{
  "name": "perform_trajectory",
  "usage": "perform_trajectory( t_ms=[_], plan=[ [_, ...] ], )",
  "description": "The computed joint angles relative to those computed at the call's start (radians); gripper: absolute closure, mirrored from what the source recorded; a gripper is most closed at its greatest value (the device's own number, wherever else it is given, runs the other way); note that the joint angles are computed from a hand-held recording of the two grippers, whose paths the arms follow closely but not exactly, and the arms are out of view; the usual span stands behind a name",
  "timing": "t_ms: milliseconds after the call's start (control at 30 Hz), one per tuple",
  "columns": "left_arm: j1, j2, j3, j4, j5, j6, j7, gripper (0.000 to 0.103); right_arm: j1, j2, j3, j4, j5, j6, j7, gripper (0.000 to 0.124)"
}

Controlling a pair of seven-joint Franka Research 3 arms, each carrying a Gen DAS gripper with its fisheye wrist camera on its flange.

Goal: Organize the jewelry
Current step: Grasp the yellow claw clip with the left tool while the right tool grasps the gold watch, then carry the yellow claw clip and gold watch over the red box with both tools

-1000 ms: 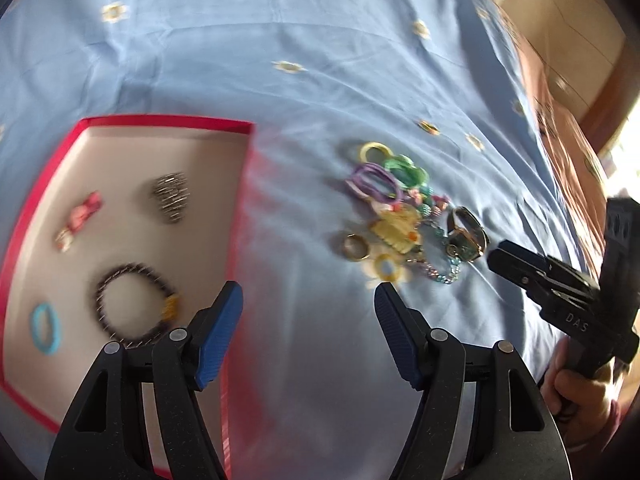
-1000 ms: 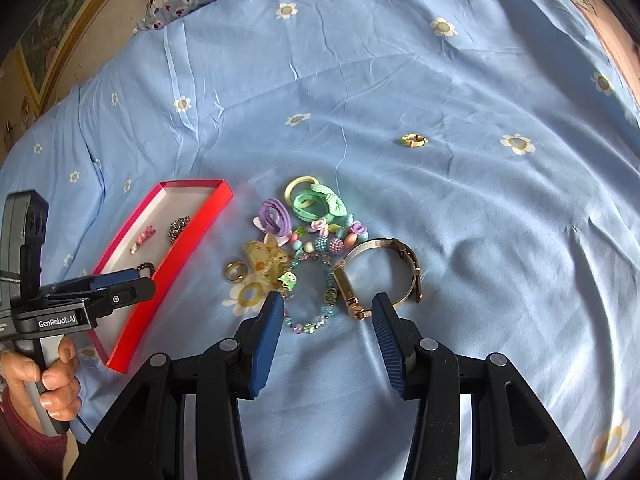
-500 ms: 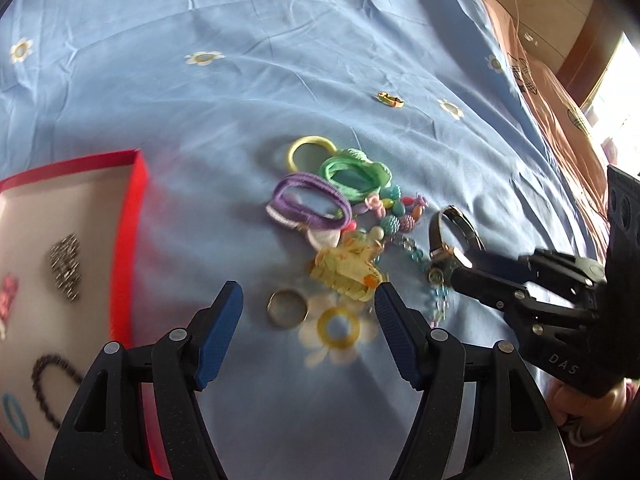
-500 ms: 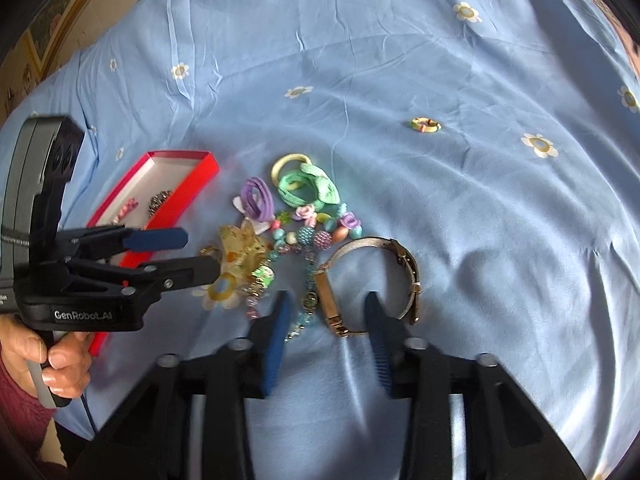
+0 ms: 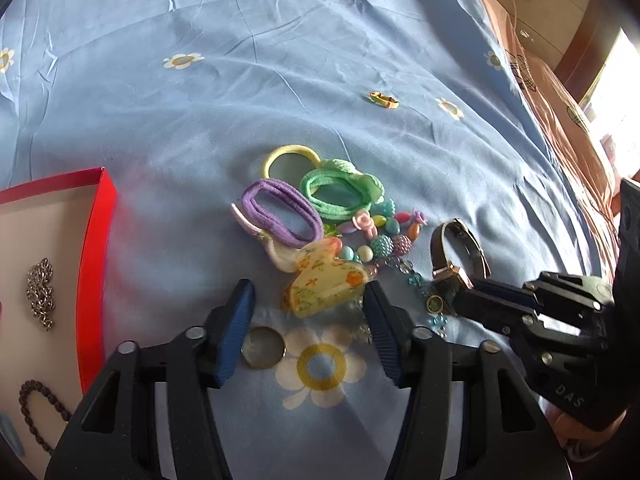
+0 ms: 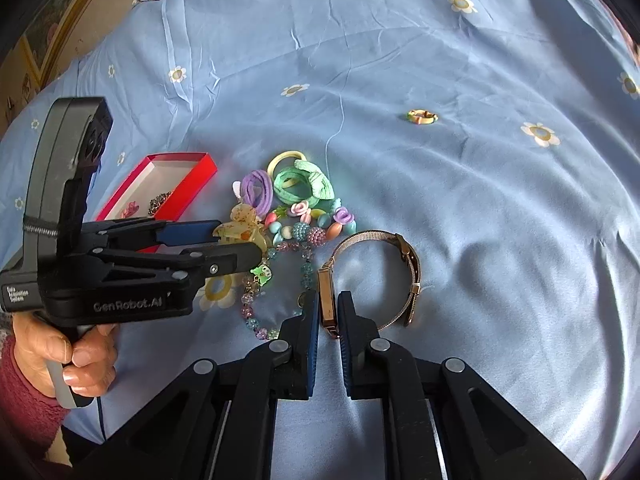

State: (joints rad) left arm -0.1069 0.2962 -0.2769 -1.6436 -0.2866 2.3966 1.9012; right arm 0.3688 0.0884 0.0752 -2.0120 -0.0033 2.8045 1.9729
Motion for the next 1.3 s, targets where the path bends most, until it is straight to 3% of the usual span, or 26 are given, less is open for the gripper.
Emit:
perform_trajectory(
  t_ms=[400,733,1300],
  plan=[
    [0.040,-0.105,0.002,-0.103,-0.133,0.048,0.082,0.064,0.006,-0.025,0.006,-0.010,-0.045,0.017,0.045,0.116],
    [0.049,-0.250,0.081,-0.242,-0.260,0.073,0.135,0.064,0.030,-0.010,0.022,0.032,-0.061,0.017,0.046,0.116],
    [0.086,-0.366,0.204,-0.379,-0.280,0.117,0.113,0.064,0.113,0.120,0.048,0.228,0.040,-0.023,-0.105,0.116]
  ],
)
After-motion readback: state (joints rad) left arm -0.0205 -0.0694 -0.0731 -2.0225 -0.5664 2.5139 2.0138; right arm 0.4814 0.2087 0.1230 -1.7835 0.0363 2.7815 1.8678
